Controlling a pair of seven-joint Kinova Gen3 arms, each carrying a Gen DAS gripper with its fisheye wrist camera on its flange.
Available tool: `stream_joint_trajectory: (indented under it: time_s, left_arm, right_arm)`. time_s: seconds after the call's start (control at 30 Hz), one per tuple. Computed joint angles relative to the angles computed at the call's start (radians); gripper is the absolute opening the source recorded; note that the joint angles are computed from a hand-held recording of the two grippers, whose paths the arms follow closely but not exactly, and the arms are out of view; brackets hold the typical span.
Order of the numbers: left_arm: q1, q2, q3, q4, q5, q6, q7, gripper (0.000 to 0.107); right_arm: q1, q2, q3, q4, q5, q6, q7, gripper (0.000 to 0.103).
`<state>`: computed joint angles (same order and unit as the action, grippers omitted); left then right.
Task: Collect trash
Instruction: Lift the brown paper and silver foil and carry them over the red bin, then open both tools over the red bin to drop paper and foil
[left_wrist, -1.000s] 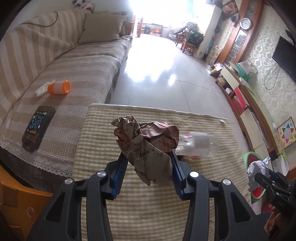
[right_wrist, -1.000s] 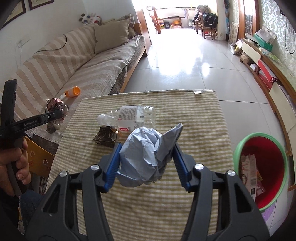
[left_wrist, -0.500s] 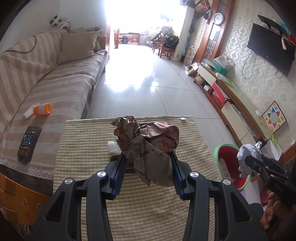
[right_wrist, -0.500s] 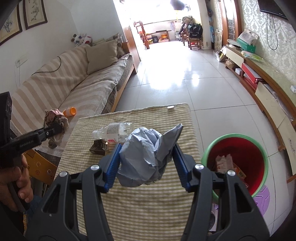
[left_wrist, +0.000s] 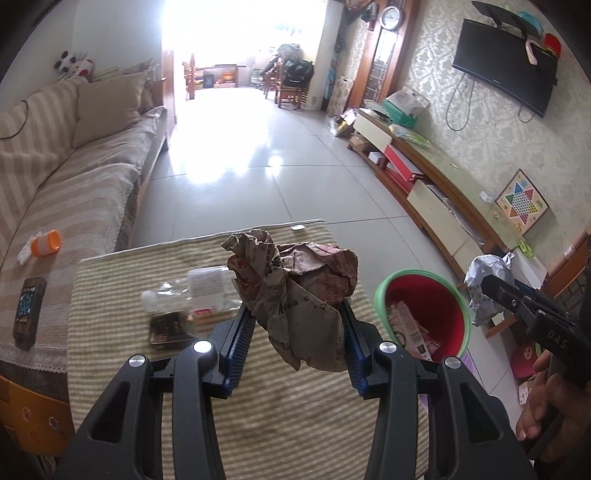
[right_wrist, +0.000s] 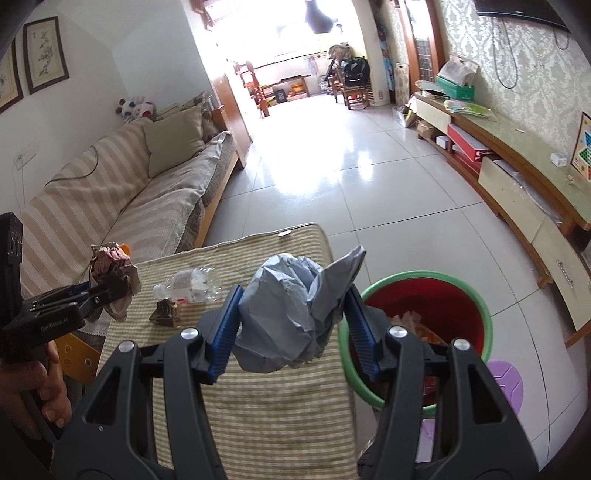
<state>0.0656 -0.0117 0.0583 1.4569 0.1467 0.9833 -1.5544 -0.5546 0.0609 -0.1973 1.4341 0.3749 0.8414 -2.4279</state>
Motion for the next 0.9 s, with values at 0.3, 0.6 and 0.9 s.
stream_joint_trajectory:
  time_s: [0.3, 0.6, 0.9]
  left_arm:
    - [0.083, 0.098, 0.056, -0.088, -0.005, -0.001, 0.040, 0.042]
    - [0.174, 0.206, 0.094, -0.180, 0.004, 0.003, 0.054, 0.042]
    - [0.250, 0.323, 0.113, -0.275, 0.018, 0.022, 0.066, 0.042]
  right_arm:
    - [0.112, -0.075, 0.030, 0.097, -0.045, -0.033, 0.027, 0.054]
    - [0.222, -0.117, 0.053, 0.180, -0.125, -0.072, 0.095, 0.054]
    - [0.300, -0.124, 0.087, 0.236, -0.227, -0.113, 0.205, 0.054]
